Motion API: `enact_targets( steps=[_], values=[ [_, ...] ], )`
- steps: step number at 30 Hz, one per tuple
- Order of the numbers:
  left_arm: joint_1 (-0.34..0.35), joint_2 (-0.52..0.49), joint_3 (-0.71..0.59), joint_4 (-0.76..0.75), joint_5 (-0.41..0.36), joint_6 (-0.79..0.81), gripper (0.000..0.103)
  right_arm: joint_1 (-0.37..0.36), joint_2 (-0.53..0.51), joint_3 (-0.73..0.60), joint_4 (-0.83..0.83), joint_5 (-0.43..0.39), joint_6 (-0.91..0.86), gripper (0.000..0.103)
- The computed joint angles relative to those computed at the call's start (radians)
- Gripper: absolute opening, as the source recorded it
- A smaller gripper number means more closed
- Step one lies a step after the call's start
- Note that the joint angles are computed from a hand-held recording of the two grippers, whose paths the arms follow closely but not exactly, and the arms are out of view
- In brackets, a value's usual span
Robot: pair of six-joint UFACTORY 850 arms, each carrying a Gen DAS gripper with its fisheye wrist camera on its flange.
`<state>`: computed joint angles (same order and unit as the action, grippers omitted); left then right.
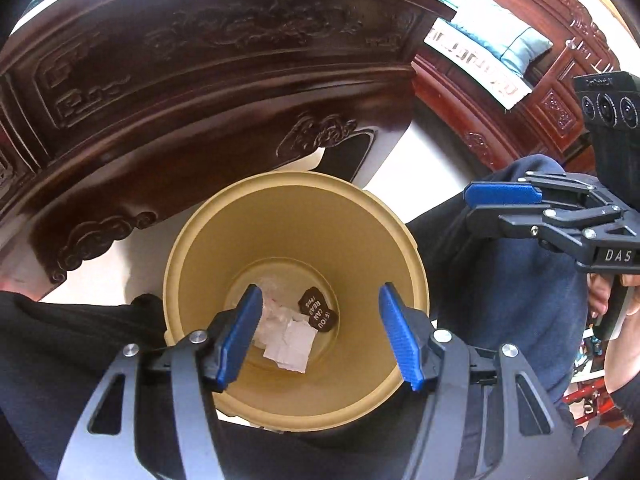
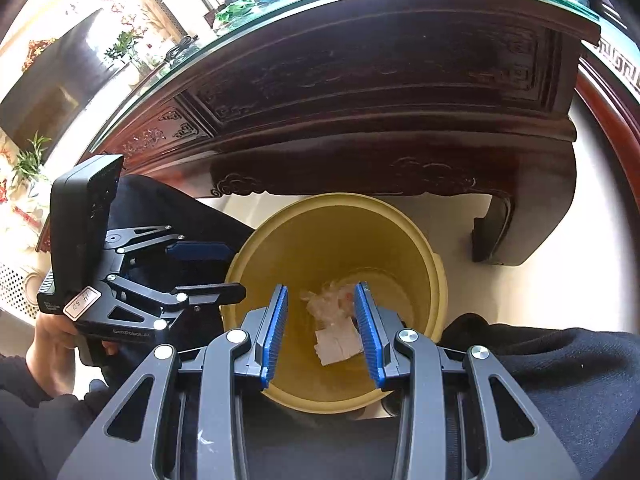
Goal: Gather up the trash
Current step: 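Move both tools back from the bin toward the table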
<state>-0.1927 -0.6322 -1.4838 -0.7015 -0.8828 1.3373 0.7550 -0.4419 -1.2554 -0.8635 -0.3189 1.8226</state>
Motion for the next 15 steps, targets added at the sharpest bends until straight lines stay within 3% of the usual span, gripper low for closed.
enact_targets(
  steps=[15],
  values=[
    [0.072,0.01,-0.077,-0.129,0.024,0.02,0.063,-0.025,-0.035,-0.111,0.081,0.027,-0.188,0.035]
  ],
)
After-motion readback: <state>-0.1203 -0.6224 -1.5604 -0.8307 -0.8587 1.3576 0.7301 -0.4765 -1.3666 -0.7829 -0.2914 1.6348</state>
